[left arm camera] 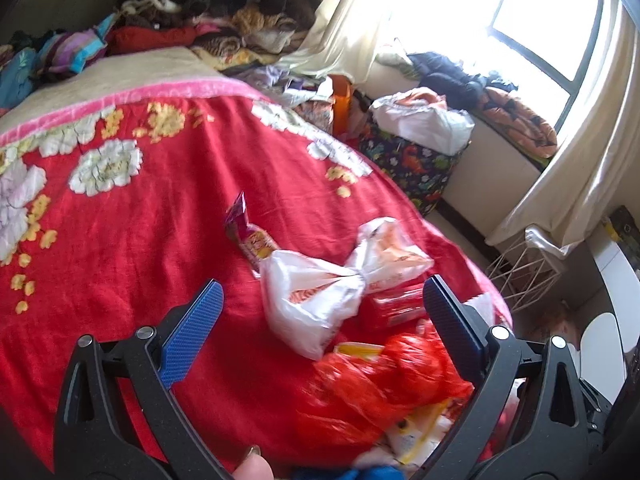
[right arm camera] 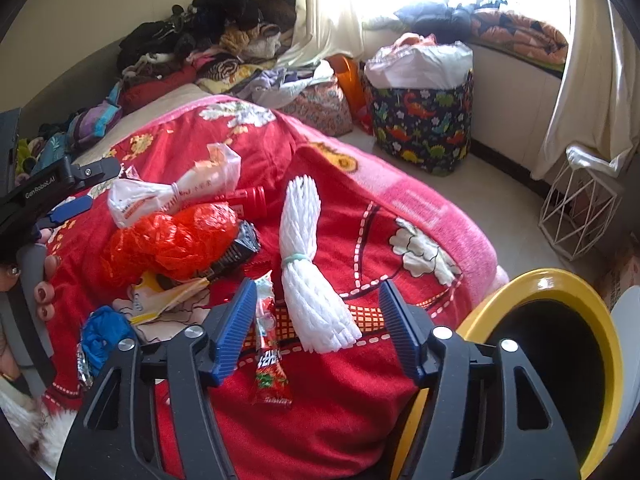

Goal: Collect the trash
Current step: 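Move both tools back over the bed toward the remaining trash, then grasp another white foam mesh bundle with the right tool while the left tool grasps a white plastic bag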

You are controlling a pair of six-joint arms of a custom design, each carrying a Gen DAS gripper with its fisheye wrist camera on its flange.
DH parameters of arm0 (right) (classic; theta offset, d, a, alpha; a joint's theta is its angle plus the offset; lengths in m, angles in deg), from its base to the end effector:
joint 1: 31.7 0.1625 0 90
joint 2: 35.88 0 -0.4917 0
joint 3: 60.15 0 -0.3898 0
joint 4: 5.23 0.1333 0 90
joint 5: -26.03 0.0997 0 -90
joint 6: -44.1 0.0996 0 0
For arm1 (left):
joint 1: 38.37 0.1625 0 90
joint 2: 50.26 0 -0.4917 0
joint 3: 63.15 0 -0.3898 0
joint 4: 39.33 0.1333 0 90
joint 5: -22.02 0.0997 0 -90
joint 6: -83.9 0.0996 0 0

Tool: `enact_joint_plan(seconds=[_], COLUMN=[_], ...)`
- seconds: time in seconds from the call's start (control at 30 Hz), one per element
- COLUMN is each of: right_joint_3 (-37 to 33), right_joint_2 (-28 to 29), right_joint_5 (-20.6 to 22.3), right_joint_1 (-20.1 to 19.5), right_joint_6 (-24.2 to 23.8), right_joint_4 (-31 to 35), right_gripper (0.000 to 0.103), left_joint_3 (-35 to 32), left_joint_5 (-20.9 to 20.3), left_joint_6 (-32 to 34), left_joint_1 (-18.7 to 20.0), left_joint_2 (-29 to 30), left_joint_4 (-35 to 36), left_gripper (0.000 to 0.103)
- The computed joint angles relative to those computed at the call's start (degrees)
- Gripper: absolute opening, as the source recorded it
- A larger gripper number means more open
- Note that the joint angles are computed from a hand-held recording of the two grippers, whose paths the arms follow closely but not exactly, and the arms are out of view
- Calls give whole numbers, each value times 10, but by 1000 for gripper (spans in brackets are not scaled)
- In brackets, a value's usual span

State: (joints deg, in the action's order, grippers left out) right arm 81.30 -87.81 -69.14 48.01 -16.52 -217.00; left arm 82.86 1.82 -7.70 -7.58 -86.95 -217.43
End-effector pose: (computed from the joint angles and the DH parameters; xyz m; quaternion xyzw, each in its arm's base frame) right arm 0.0431 -0.4588 0.1291 0.3967 -0.8739 0.2009 0.1962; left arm -0.1810 -0.3718 0.0203 -0.1237 0.8035 -0.5062 0.2878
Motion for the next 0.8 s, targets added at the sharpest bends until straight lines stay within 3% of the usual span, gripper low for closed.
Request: enact_joint_plan(seconds=[0.13,0.2,0.33,0.5,0.8], right_joint_3=[-19,-29,-40,-24,4], right_joint_2=[15,24,28,18,-22], right_joint_5=[-32,-51,-65,-38,4], right_joint_1=[8,15,19,13,3], right_joint_6=[8,6,6,-2,0], right_joint_4=[18,28,65,51,53], right_gripper=[50,45,20,19,18], left_joint_3=[1,-2,-7,-11,-9], left_joint_5=[-16,-23,-31,-37,-4], left_joint_6=[62,84,104,109,69], left_joint_1=[24,34,45,47,9], left_joint_2=[21,30,36,37,18], left_joint_4=[-90,-117,-138,-131,-75], left_gripper=[90,83,65,41,33])
